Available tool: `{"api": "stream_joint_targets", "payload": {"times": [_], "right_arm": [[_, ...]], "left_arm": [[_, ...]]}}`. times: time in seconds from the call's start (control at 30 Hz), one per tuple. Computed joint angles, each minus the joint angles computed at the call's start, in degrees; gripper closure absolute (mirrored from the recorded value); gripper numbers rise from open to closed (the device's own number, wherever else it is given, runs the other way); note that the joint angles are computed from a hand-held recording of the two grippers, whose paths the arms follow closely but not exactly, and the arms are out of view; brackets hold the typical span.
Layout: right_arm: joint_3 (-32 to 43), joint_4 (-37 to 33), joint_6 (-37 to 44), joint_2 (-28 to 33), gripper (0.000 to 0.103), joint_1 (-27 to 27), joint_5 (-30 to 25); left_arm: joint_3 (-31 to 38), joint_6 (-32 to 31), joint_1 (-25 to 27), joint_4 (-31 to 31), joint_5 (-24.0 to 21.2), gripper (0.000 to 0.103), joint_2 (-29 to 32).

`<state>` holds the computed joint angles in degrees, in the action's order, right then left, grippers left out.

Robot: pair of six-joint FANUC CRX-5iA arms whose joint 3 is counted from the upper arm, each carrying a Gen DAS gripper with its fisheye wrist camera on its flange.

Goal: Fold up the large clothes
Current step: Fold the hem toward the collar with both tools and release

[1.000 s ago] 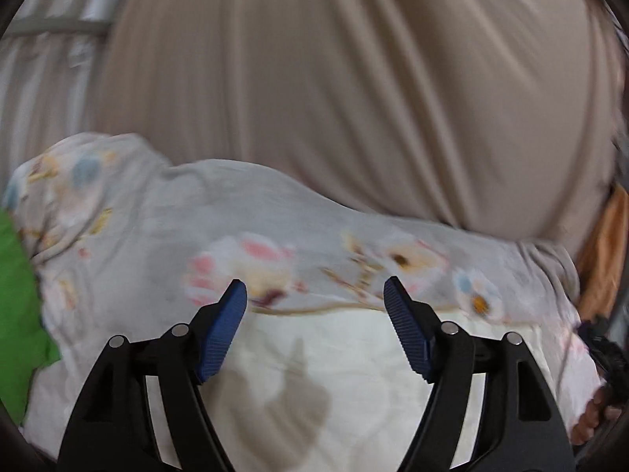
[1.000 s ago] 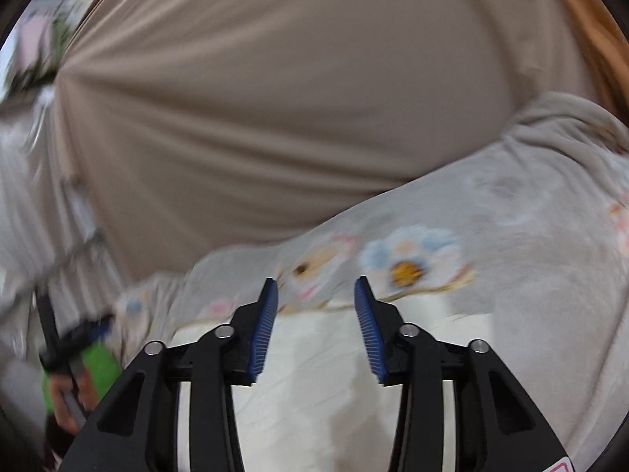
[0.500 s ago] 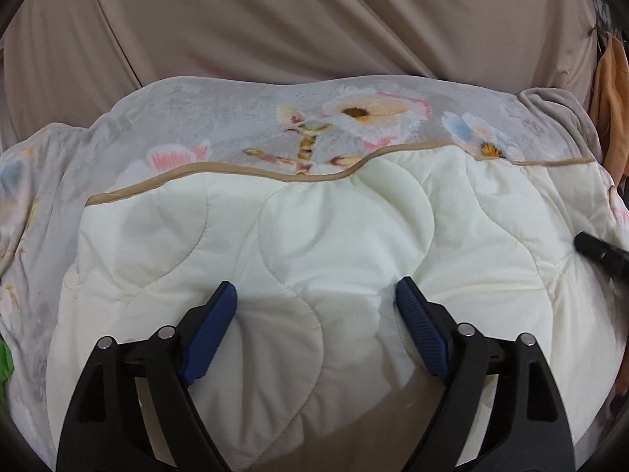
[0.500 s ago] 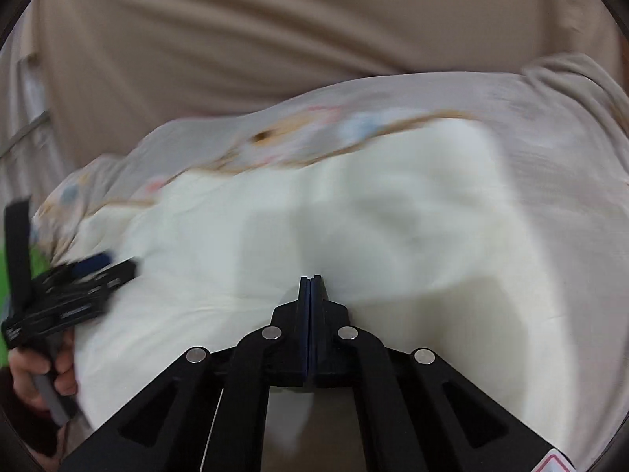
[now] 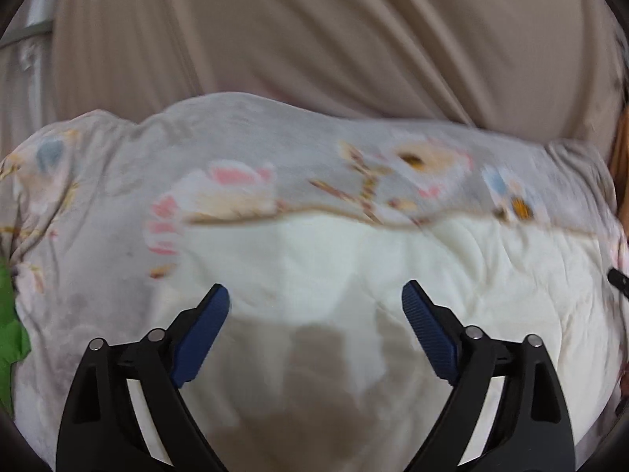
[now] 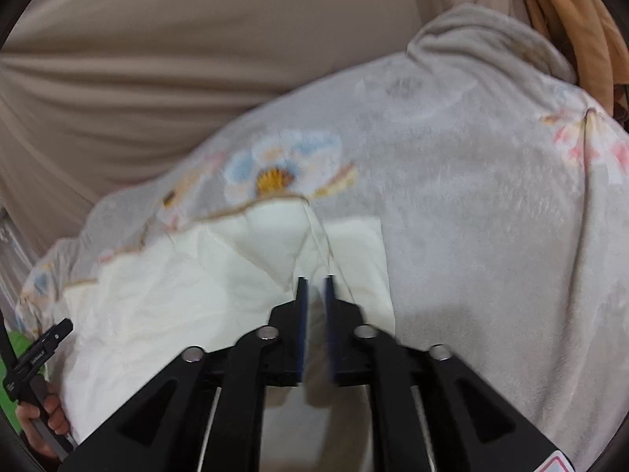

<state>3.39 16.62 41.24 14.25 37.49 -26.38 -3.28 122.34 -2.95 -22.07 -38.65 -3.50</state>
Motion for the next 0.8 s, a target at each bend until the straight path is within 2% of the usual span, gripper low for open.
{"api": "stream_joint_targets", "payload": {"times": [0.03,0.07,0.1,0.13,0.17,0.23,0.27,0.3,0.33,0.37,0.4,0.43,0.47,0.5,0.53,0.57,0.6,0.63,0.67,0.7,0.73,0.77,0.8], "right_arm": [[-1.0,4.8,-4.2,-0.5,0.046,0.1,1.2],[-0.8,6.5,-5.6,-0.4,0.040,-0.1,2.3],[0.7,5.3,-4.2,0.2,0.036,-0.3,2.3],[4.7,1.0,0.1,2.1,0.035,-0.5,0.4],[9.9,-6.2,7.2,4.1,0.035,-1.0,-3.4],[19.6,-14.7,14.9,9.6,0.035,-2.2,-11.5],[23.7,-17.7,16.9,12.1,0.035,-2.8,-15.3],[27.3,-19.4,17.4,14.5,0.047,-3.0,-18.6],[28.5,-20.6,18.5,15.4,0.078,-3.0,-19.3],[27.9,-20.9,19.2,15.0,0.087,-2.8,-18.0],[24.9,-19.4,18.7,13.2,0.090,-2.2,-13.8],[20.8,-16.8,17.3,10.8,0.092,-1.5,-8.7],[16.5,-13.8,15.7,8.3,0.092,-0.9,-3.1],[13.9,-11.6,14.2,6.7,0.093,-0.7,0.2],[11.7,-8.9,12.1,5.5,0.093,-0.6,3.1],[10.9,-6.0,9.5,5.5,0.093,-0.6,3.8],[11.9,-5.5,9.1,6.3,0.093,-0.6,2.3],[14.6,-5.0,8.7,8.6,0.093,-0.7,-1.9],[18.2,-4.2,8.5,11.6,0.093,-0.6,-7.9],[23.0,-6.4,10.7,15.1,0.091,-0.7,-14.3],[26.4,-11.0,11.8,17.3,0.092,-1.4,-17.6],[27.5,-12.6,12.7,17.5,0.092,-1.9,-18.7],[28.5,-11.3,12.5,17.9,0.091,-1.6,-19.9]], "left_arm": [[-0.2,-0.7,2.1,1.9,0.4,0.009,-0.3],[-0.1,-1.9,4.4,4.6,0.6,0.008,-0.1],[-0.3,-5.0,7.6,9.7,0.8,0.007,0.7],[-0.7,-8.4,10.1,15.0,0.9,0.007,1.6],[-1.7,-12.4,12.6,21.3,1.1,0.007,2.6],[-4.8,-21.3,16.6,35.7,1.8,0.009,5.0],[-6.2,-23.3,17.3,39.6,2.3,0.013,5.6],[-7.3,-25.3,17.5,42.2,3.1,0.028,5.9],[-7.4,-26.1,17.2,42.2,3.4,0.045,6.0],[-7.3,-25.9,16.5,40.3,4.3,0.052,5.5],[-7.3,-24.3,15.7,37.5,5.4,0.072,4.8],[-7.8,-24.5,15.2,36.3,7.4,0.088,3.9],[-8.0,-24.7,15.0,36.1,8.4,0.088,3.4],[-8.0,-25.0,15.0,36.2,9.2,0.089,3.4],[-7.3,-24.1,14.7,34.8,9.4,0.089,3.8],[-5.1,-20.9,14.1,30.9,8.1,0.089,5.0],[-2.8,-17.8,13.4,27.1,6.2,0.089,6.7],[-0.2,-14.4,12.6,23.2,3.8,0.089,8.7],[1.0,-13.1,12.6,22.1,1.9,0.089,10.3],[1.0,-13.4,13.2,24.1,1.4,0.089,11.7],[0.7,-13.3,13.6,24.8,1.7,0.088,11.8],[0.5,-13.1,13.7,24.8,1.8,0.088,11.7],[0.3,-13.4,13.8,25.1,1.9,0.087,11.6]]}}
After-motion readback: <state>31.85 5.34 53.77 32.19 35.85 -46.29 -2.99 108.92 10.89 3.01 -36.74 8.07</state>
